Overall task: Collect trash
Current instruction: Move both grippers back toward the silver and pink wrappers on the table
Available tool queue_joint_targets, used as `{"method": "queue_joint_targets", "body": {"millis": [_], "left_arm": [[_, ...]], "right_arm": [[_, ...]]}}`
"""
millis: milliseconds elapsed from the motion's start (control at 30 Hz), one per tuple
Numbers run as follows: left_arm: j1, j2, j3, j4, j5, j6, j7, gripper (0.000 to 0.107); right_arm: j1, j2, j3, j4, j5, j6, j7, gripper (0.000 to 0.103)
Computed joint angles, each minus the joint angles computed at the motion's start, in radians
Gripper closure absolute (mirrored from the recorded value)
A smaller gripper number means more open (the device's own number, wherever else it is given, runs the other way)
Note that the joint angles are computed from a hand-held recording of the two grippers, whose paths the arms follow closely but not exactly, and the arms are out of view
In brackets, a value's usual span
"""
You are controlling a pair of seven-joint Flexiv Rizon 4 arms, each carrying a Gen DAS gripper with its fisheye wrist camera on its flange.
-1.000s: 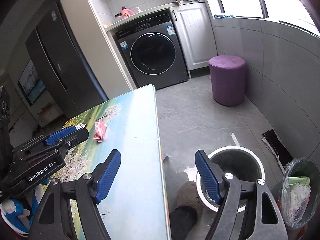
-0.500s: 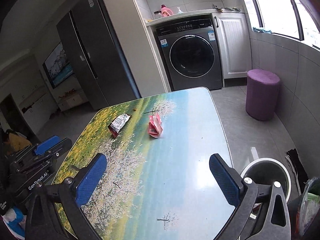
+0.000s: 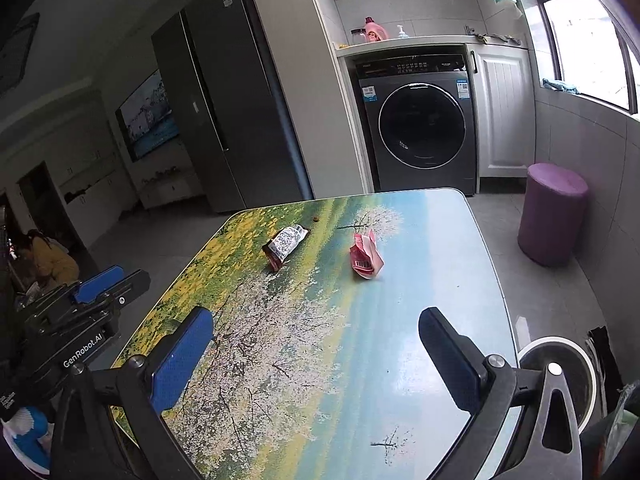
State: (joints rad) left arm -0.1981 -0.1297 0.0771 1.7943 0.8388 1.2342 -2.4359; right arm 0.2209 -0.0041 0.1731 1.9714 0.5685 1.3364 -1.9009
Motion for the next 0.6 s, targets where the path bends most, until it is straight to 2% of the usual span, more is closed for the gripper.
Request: {"method": "queue_joint_targets", "body": {"millis": [100, 300, 467, 600], "left_arm": [[0.005, -0.003, 0.005, 0.003, 0.001, 0.01, -0.009, 0.067], [0.013, -0.027, 0.008, -0.004, -0.041, 0.013, 0.044, 0.067], [0.028, -0.061, 0.012, -0.004, -0.151, 0.014, 0.14, 0.067], [0.068, -0.087, 0.012, -0.003, -0.289, 0.069, 0.267, 0.067]], "right_arm": [[0.004, -0.007, 0.004, -0.006, 0.012, -0.007, -0.02, 0.0], [0.0, -0.031, 0.01, -0.023, 0.013, -0.03, -0.022, 0.0], [-0.006, -0.05, 0.011, -0.029, -0.05, -0.055, 0.019, 0.0], [-0.022, -0.072, 0.004, -0.061, -0.094, -0.088, 0.061, 0.0]]}}
